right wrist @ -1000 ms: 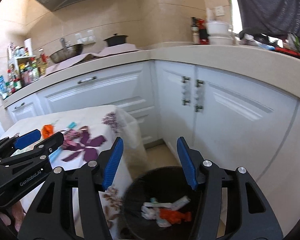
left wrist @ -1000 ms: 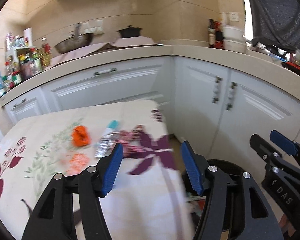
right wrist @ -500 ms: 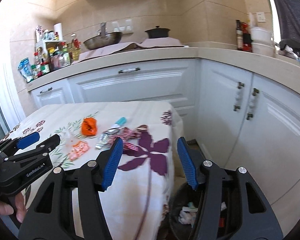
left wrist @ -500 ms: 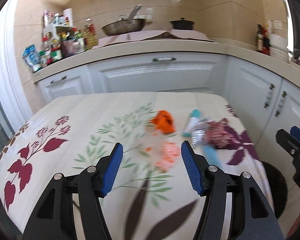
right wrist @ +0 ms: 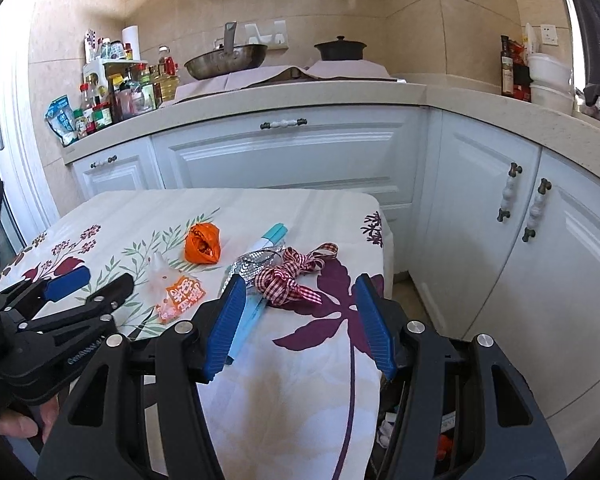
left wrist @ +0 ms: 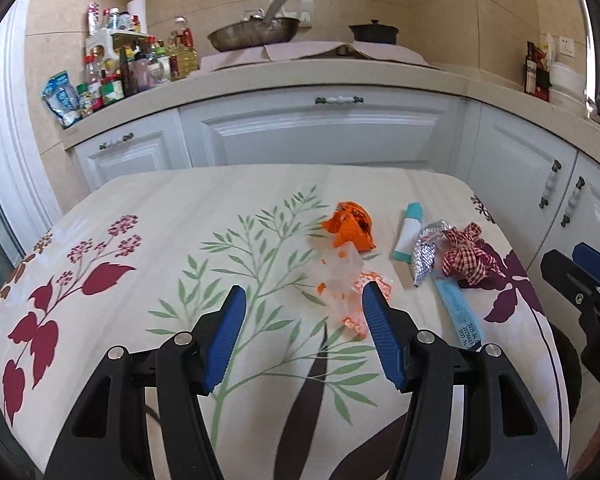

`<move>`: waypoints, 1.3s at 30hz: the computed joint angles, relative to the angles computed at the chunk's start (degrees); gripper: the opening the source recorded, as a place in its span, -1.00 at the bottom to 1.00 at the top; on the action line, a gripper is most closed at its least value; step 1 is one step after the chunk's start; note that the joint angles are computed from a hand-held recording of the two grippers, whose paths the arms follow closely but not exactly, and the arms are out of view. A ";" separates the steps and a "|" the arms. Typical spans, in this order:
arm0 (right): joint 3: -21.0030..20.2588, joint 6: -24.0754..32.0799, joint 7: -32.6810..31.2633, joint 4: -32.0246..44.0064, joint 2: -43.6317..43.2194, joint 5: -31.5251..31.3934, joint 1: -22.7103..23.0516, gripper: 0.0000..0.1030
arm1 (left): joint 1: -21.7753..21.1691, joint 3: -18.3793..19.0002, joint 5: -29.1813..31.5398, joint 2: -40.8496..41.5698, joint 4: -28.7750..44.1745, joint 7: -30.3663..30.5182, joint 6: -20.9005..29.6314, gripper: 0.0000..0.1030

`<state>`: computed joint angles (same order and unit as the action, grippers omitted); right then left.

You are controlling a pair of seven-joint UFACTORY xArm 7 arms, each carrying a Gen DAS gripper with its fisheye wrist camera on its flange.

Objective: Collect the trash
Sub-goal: 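Move both open tools back over the table items, then grasp the orange-dotted clear bag with left tool while right tool grasps the light blue box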

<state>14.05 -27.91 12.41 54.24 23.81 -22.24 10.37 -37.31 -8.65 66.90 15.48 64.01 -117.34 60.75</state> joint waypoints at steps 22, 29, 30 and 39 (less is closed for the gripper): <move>9.78 10.21 1.53 6.39 4.64 -5.86 -8.77 0.11 | 3.03 4.86 -6.38 3.23 1.38 9.79 -17.60 -0.68; 11.65 14.80 -2.71 6.91 4.66 -2.70 -7.75 0.11 | 3.86 3.47 -4.69 -1.64 -4.24 6.19 -15.51 -0.69; 11.83 15.61 -3.49 7.09 4.77 -2.04 -7.52 0.10 | 4.14 3.11 -4.64 -2.60 -5.31 5.58 -15.12 -0.69; 9.36 26.06 -8.81 10.86 5.85 4.64 -1.54 0.01 | 7.32 -0.32 -4.65 -8.95 -12.31 1.29 -11.39 -0.69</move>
<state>23.41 -1.85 3.60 65.10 29.67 -17.59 8.84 -29.99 -8.97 62.25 6.52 51.70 -116.05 49.36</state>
